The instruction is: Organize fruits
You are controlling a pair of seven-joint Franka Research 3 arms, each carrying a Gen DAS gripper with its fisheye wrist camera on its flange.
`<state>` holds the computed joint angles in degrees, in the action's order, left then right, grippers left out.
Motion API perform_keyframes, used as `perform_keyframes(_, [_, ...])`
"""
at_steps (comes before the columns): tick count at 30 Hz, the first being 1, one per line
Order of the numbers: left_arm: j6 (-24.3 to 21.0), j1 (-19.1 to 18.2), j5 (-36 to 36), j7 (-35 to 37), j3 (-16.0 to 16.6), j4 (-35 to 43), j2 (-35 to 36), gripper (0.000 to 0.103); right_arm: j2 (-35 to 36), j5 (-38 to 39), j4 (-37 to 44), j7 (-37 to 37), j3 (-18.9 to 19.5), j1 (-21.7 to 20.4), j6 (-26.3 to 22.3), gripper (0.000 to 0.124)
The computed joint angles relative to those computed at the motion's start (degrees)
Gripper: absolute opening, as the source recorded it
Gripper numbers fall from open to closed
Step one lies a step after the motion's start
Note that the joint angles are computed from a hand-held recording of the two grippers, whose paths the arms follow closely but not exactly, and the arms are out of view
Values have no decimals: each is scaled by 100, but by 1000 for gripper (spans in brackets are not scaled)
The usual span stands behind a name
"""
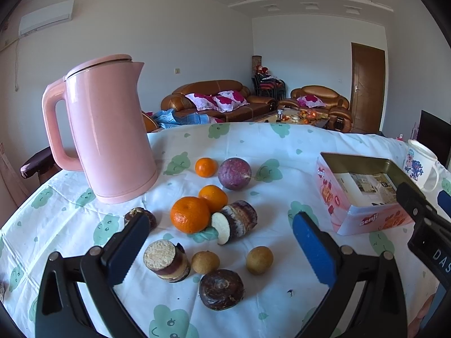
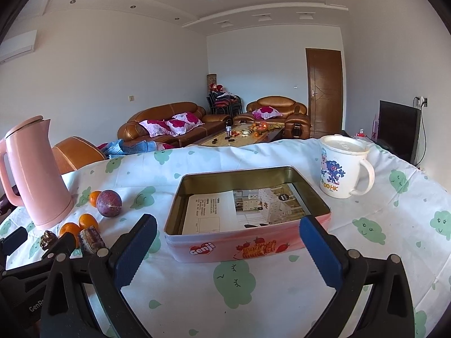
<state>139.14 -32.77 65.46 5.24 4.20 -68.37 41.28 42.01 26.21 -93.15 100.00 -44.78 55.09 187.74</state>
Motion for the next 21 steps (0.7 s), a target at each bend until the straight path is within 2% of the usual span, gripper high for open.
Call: perform_keyframes(21, [31, 24, -88, 11, -19, -60, -17, 103, 2, -41, 1, -88, -28, 44, -44, 102])
